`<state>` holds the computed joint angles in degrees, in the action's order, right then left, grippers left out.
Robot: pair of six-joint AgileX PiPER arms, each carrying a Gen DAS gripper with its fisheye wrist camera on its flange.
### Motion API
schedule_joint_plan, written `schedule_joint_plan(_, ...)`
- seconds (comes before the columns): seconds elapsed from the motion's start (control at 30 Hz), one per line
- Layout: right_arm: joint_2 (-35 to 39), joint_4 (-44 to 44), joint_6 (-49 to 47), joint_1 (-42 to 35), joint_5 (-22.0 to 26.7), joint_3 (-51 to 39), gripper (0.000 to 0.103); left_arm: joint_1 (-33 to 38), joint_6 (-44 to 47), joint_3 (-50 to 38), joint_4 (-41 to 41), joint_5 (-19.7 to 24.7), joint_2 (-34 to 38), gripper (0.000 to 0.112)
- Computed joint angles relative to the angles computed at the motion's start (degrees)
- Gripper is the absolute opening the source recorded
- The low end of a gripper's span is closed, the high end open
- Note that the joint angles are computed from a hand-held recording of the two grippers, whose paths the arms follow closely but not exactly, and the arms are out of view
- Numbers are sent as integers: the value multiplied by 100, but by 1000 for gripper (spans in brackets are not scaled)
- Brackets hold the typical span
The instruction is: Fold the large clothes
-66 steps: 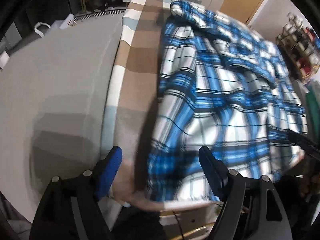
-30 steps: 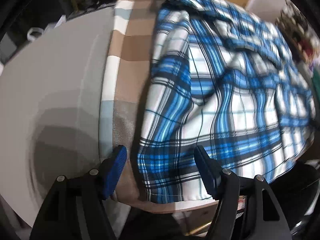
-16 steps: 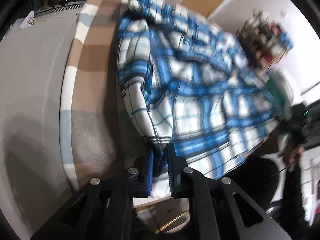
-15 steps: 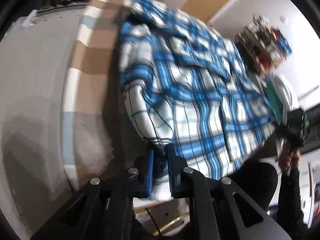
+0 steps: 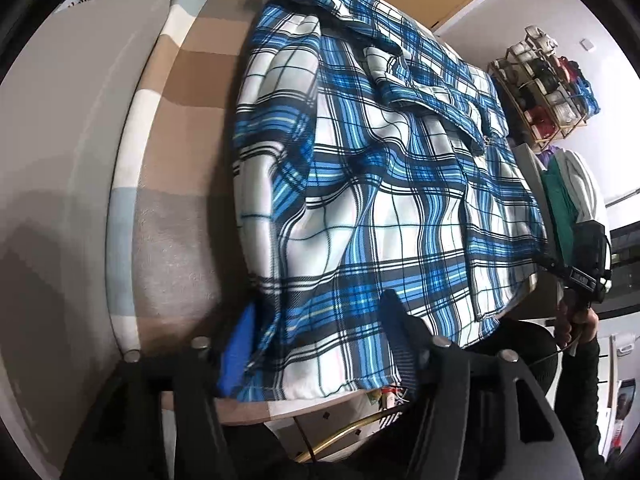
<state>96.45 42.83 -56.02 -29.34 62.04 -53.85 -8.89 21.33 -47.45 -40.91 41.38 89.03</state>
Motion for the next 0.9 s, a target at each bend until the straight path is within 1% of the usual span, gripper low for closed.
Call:
schedule_joint_plan(0.03,-137,-103,14,125,-201,87,71,-39,-126,-23,178,-56,11,56)
schedule_joint_plan(0.07,-267,-229,71,269,-429,173,59,-171,-355,-93,328,-144,75,54)
schedule_joint_plan(0.1,-307,-341,186,404,-583,189,29,-218,-539,-136,530,-171,99,51)
schedule_joint_plan(0.13,-272,-374,216,437,-640,171,13,-326,-926,-184,961,-223,92,36)
schedule_joint_plan(0.17,-326,-337,197,405,-696,209,7,-417,-1221,-206,1339,-277,106,18)
schedule_joint_plan(0.2,-406,-197,96,360,-725,271,6,-391,-1288,-185,1487,-249,96,11)
schedule_joint_plan(0.27,-571,76,-249,137,-627,356,6,-164,-956,-124,1191,-63,73,6)
schedule_joint_plan(0.37,-800,224,-609,-284,-481,435,6,-15,-785,107,1103,-31,-90,4)
schedule_joint_plan(0.47,-839,193,-694,-612,-281,380,6,116,-356,333,803,159,-344,3)
schedule_joint_plan(0.5,-868,131,-732,-681,-291,385,6,178,-227,399,727,197,-451,3)
schedule_joint_plan(0.57,-903,-73,-530,-515,-536,398,5,312,-13,501,552,243,-631,3)
schedule_joint_plan(0.63,-981,-363,-249,-303,-969,467,6,428,-6,529,469,136,-695,4)
schedule_joint_plan(0.67,-988,-538,-83,-168,-1151,459,7,459,-68,471,516,170,-611,6)
schedule_joint_plan(0.7,-984,-651,47,-60,-1269,451,8,468,-315,359,689,245,-439,10)
schedule_joint_plan(0.73,-933,-724,160,-9,-1326,415,11,472,-512,306,760,273,-284,18)
schedule_joint_plan(0.77,-835,-751,231,-19,-1252,325,13,514,-488,287,684,339,-153,22)
schedule_joint_plan(0.8,-663,-766,266,-14,-1062,186,14,494,-446,340,630,233,-217,26)
schedule_joint_plan(0.83,-507,-806,367,74,-899,63,16,478,-483,324,689,263,-233,39)
schedule_joint_plan(0.87,-444,-794,374,116,-896,70,19,485,-382,321,610,326,-220,47)
schedule_joint_plan(0.9,-394,-818,383,138,-913,68,23,461,-366,326,593,333,-226,51)
